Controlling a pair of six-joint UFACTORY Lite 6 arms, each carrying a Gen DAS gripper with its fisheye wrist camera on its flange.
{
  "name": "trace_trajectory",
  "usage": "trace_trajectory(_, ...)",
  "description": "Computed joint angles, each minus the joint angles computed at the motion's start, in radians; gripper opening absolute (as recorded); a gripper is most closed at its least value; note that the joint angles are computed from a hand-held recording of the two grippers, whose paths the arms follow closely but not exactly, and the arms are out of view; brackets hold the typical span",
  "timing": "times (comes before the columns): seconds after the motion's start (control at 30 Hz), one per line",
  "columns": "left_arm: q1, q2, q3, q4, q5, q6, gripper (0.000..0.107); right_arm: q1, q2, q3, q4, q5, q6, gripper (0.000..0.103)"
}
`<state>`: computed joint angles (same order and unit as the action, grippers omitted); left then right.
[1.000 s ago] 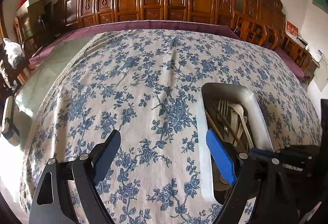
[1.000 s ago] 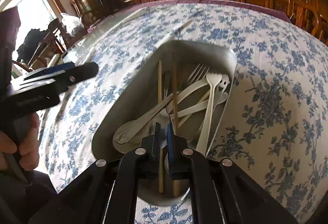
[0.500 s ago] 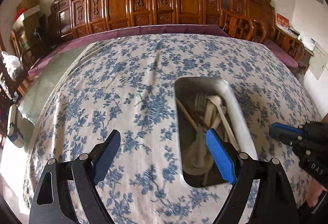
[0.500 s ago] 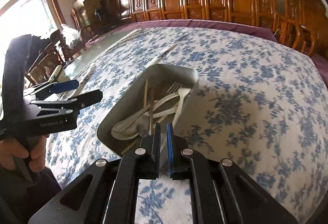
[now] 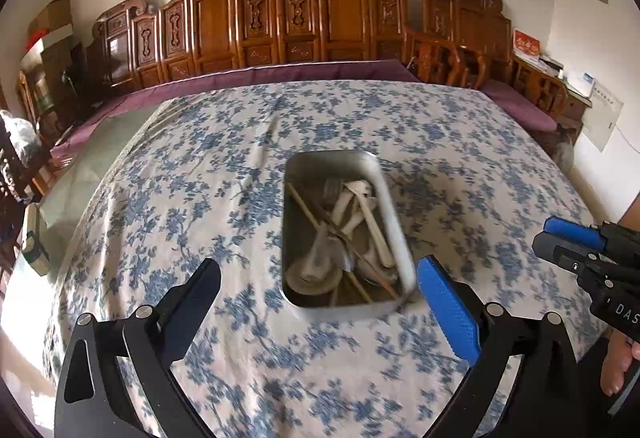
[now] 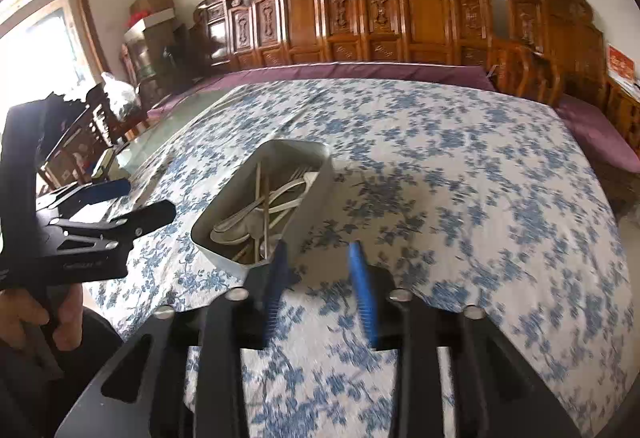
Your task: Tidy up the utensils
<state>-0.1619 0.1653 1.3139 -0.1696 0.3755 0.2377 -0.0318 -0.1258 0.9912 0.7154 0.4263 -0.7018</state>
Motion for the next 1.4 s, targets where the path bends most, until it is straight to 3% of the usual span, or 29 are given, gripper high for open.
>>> trace_trajectory(0.27, -0.098, -0.194, -0.093, 0.186, 0.061, -0.215, 0.095, -0.047, -0.296, -0.133, -0.265, 0.017, 0.265, 0.095)
trace_trajectory(0.33, -0.132, -0.236, -0.103, 0.250, 0.084, -0.284, 0.095, -0.056, -0.359, -0.150, -0.351, 0.026, 0.350, 0.099)
trace_trajectory(0.6, -0.229, -0.362, -0.100, 0.362, 0.181, -0.432, 0.095, -0.135, -0.544, -0.141, -0.403, 0.174, 0.409, 0.100)
trace_trajectory(0.77, -0.263, -0.438, -0.065, 0.330, 0.222, -0.436, 0.095, -0.174, -0.621, -0.070, -0.409, 0.245, 0.417, 0.100)
trace_trajectory(0.97, -0.366, -0.498, 0.027, 0.488, 0.291, -0.588, 0.095, -0.236, -0.648, 0.054, -0.357, 0.314, 0.374, 0.100)
trace_trajectory(1.17, -0.404, -0.545, 0.082, 0.534, 0.337, -0.645, 0.095, -0.309, -0.667, 0.157, -0.293, 0.371, 0.322, 0.100)
trace_trajectory(1.4, -0.400, -0.586, 0.100, 0.549, 0.361, -0.658, 0.095, -0.285, -0.677, 0.215, -0.341, 0.382, 0.373, 0.100)
